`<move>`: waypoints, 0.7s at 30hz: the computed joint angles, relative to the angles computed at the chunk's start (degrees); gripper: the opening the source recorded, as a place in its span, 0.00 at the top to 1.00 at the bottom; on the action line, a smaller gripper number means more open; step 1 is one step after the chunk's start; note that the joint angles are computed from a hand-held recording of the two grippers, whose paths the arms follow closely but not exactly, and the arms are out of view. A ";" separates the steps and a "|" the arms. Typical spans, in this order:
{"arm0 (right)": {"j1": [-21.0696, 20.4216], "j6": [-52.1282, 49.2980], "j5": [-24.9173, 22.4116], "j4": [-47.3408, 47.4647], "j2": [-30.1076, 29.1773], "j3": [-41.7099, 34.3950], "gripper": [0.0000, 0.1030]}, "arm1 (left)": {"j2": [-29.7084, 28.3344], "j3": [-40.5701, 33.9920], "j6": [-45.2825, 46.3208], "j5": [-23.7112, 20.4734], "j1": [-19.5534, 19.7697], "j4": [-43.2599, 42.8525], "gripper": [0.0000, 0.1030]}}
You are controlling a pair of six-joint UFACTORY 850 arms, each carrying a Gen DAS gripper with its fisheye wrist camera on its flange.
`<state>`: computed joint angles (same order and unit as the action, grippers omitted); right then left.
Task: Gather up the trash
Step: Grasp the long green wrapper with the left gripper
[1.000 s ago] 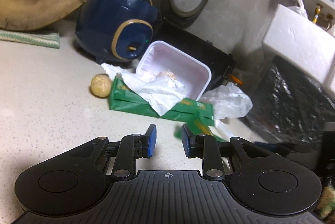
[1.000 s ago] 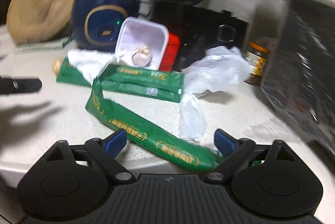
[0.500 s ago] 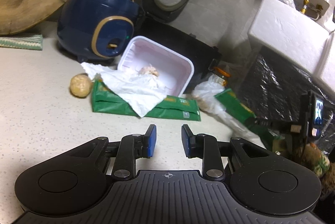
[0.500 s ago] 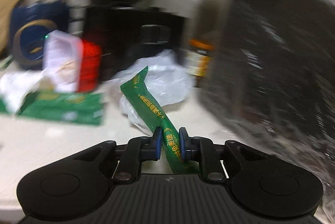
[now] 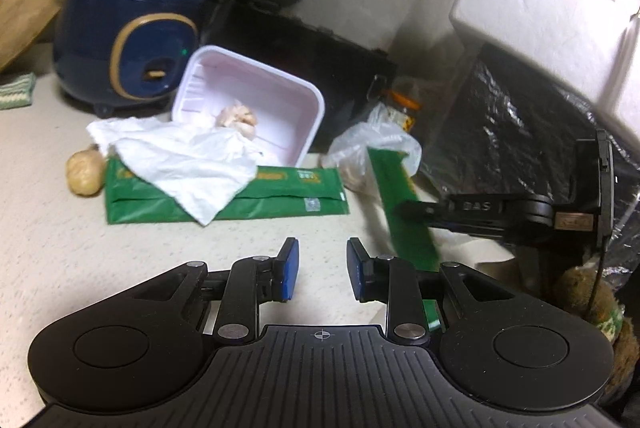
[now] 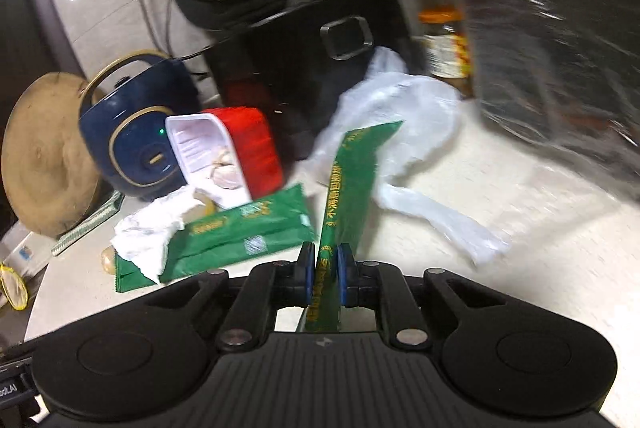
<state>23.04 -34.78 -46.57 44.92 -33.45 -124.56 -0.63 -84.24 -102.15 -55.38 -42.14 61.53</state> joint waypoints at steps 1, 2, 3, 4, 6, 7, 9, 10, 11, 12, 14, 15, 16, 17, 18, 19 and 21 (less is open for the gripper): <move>0.13 0.20 -0.06 0.13 -0.08 -0.02 0.78 | -0.81 -1.26 1.11 -0.01 0.25 -0.99 0.71; 0.02 -0.23 0.06 0.80 0.46 0.90 0.73 | -1.78 -2.70 2.50 0.14 0.52 -1.91 0.71; -0.38 -1.37 0.02 2.28 0.92 1.81 0.66 | -2.82 -4.13 3.81 0.43 0.73 -2.55 0.71; -0.83 -2.81 0.48 4.12 1.85 3.38 0.63 | -3.80 -5.39 4.90 0.95 0.93 -2.88 0.71; -1.66 -6.47 4.04 7.10 5.07 8.29 0.51 | -6.27 -8.40 7.70 2.70 1.61 -3.93 0.71; -2.09 -9.37 6.37 8.71 6.91 11.03 0.48 | -7.86 -10.32 9.60 3.63 2.11 -5.07 0.71; -2.57 -15.27 13.42 11.17 11.81 18.19 0.40 | -11.27 -14.49 13.86 4.48 3.10 -7.56 0.71; -2.68 -17.38 16.75 11.84 13.79 21.00 0.39 | -13.65 -17.45 16.82 3.79 3.54 -8.87 0.71; -2.95 -20.32 20.55 13.14 16.21 24.52 0.36 | -16.41 -20.87 19.98 1.82 3.78 -9.54 0.71; -3.28 -22.57 23.12 14.42 17.95 27.04 0.35 | -19.42 -24.45 22.50 -1.52 3.77 -8.84 0.69; -4.49 -29.72 26.56 20.33 21.38 32.35 0.35 | -24.86 -30.70 27.13 -8.51 3.74 -6.72 0.69; -5.32 -34.14 26.93 24.37 22.76 34.61 0.35 | -26.60 -32.66 29.43 -10.52 3.91 -6.50 0.69; -6.24 -37.36 26.71 27.35 23.72 36.26 0.34 | -27.85 -34.08 31.16 -11.91 4.22 -7.01 0.68; -6.96 -39.69 26.53 29.49 24.45 37.68 0.33 | -28.61 -34.95 31.83 -12.42 4.55 -7.92 0.69; -7.43 -40.94 26.50 30.64 24.78 38.59 0.32 | -28.83 -35.08 31.52 -12.08 4.79 -8.45 0.69; -7.82 -41.24 26.54 30.91 24.84 39.15 0.32 | -28.57 -34.49 30.73 -10.92 5.00 -8.64 0.67; -8.36 -40.02 26.26 29.95 24.62 39.60 0.32 | -28.45 -34.01 29.88 -9.33 5.19 -9.12 0.66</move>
